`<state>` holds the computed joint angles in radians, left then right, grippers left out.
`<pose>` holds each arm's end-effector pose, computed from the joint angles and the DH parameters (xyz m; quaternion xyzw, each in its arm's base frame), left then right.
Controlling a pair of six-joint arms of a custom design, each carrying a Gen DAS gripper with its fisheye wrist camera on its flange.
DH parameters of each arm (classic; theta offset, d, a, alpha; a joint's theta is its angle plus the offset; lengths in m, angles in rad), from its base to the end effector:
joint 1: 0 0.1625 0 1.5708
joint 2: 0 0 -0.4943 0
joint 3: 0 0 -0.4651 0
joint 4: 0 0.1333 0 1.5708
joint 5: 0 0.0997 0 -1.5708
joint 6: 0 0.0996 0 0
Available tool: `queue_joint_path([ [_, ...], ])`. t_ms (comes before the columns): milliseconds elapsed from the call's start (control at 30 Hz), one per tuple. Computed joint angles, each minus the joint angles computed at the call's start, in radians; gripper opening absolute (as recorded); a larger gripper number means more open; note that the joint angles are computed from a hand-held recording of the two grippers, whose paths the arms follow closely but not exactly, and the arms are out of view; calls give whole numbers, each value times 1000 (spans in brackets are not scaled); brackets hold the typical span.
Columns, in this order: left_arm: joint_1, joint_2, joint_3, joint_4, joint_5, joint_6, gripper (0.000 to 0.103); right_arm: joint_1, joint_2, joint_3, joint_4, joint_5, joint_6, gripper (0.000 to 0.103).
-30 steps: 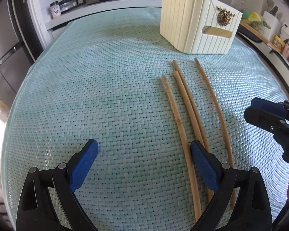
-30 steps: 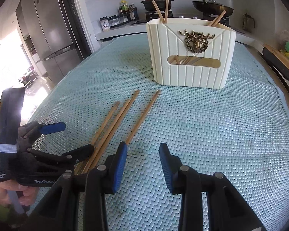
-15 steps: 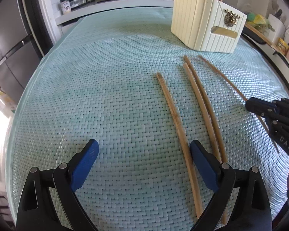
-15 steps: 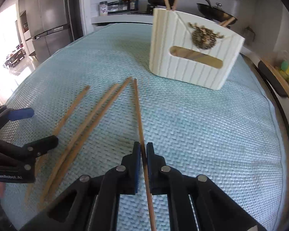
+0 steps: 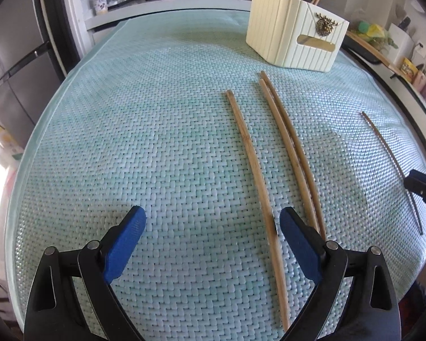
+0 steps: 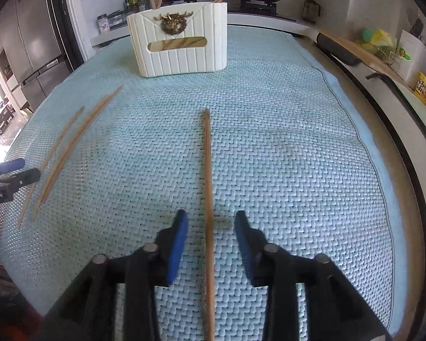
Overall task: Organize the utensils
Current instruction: 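Lower the left tool onto a chopstick and close on it, then carry both chopsticks up toward the cream caddy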
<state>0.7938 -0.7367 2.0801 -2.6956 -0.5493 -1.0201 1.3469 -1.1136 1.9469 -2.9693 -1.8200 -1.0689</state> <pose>-0.2349 -0.5502 -0.0309 -0.0522 0.8672 -0.3209 0.3771 -0.0420 -0.6743 0.2337 0.3591 -0.8833 0.1490 0.2619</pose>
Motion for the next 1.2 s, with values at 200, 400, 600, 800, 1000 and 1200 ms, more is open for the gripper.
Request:
queue_joint_path([
  [200, 25, 3, -29, -23, 4, 80, 92, 9, 18, -34, 63, 6, -14, 41],
  [400, 79, 21, -106, 2, 5, 171, 75, 47, 95, -92, 67, -46, -84, 41],
  [600, 130, 44, -202, 23, -14, 273, 59, 100, 190, -230, 191, -88, -69, 19],
  [800, 143, 48, -229, 18, -38, 329, 46, 134, 239, -318, 284, -129, -29, 9],
  [1000, 146, 60, -234, -52, -41, 382, 6, 131, 241, -354, 347, -88, 39, 6],
  [1200, 106, 37, -183, -165, -17, 392, 5, 106, 148, -304, 372, 87, 87, 6],
])
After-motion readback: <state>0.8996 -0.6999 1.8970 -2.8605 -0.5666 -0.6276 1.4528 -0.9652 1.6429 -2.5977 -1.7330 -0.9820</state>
